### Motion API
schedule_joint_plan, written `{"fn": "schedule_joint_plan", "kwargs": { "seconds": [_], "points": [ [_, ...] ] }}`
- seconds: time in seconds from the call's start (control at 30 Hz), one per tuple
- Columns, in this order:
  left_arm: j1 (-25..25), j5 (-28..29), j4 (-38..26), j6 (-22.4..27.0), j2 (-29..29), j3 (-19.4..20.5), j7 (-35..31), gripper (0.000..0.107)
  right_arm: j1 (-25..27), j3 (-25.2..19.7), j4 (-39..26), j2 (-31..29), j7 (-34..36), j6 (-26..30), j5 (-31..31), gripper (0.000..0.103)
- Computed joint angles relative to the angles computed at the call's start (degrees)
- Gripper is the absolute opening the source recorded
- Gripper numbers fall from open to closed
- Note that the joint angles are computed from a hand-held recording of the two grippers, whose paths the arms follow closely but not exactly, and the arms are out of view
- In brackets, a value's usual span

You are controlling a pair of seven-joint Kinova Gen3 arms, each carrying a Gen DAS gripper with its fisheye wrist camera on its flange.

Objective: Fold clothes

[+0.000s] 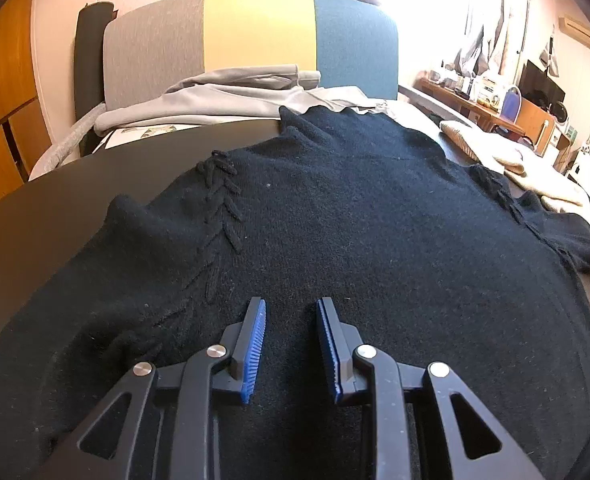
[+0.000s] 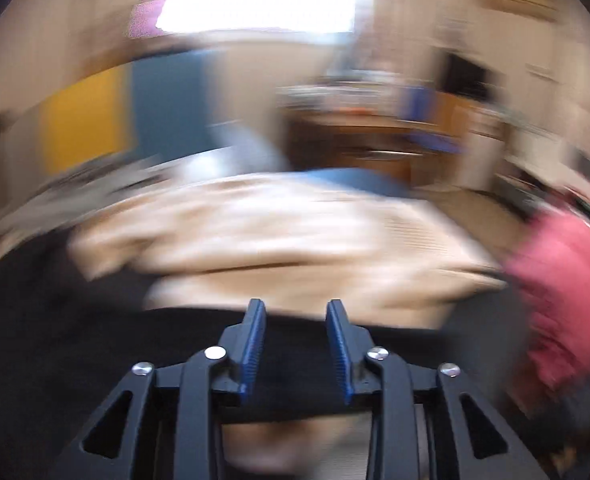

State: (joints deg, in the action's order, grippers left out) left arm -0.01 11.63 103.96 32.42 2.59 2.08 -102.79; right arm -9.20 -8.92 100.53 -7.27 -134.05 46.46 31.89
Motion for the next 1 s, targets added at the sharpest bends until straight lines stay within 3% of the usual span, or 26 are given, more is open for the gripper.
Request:
{"fn": "schedule_joint_plan", "kwargs": {
  "seconds": [0.17,0.27,0.33,0.47,0.53,0.6,0.67,0.73,0.8,0.87,1.0],
  "points": [
    [0.7,-2.6,0.0,-0.2,-0.1,0.1,2.3,0.028,-4.9,-4.3,-9.3,13.2,9.7,-4.8,-10.1,0.037],
    [-0.1,-0.1,0.0,0.2,0.0,-0.1,0.2,0.028,-6.9,-4.2,-16.3,20.7,11.7,-1.4,-14.4,0.035],
    [-0.5,1.5,0.0,0.3,0.0,-0.2,-1.1,0.028,-9.0,-2.5,-18.0,23.4,9.7,1.0,-12.7,0.034],
    [-1.3,4.4,0.4,0.2,0.0,-0.4,-3.5,0.029,-16.5,6.1,-14.6,22.6,0.4,3.1,-4.5,0.035],
    [-1.8,6.1,0.3,0.5,0.1,-0.5,-5.0,0.029,-16.4,8.2,-12.0,21.0,-3.1,1.3,-4.5,0.035],
    [-2.3,7.3,0.1,1.0,0.3,-0.7,-6.2,0.029,-14.1,6.3,-11.5,20.7,-3.1,0.7,-4.8,0.034],
    [-2.4,7.1,-0.6,2.2,0.3,-0.7,-6.0,0.029,-13.3,3.7,-12.7,20.5,-2.6,3.6,-3.6,0.034],
    [-2.5,6.5,-1.5,3.7,0.4,-0.8,-5.3,0.029,-16.0,3.5,-12.5,19.4,-3.8,5.0,-1.0,0.036],
    [-2.8,4.1,-2.3,5.0,0.1,0.1,-2.7,0.029,-17.4,0.9,-10.8,16.7,-6.8,2.8,0.1,0.037],
    [-1.0,2.2,0.1,3.4,-3.2,-0.3,-0.5,0.029,-20.0,-1.7,-8.6,14.5,-8.8,1.2,2.9,0.041],
    [1.0,6.2,6.4,1.6,-10.2,-1.7,-2.2,0.029,-23.6,-5.9,-6.4,14.6,-9.6,-2.0,4.5,0.049]
  ]
}}
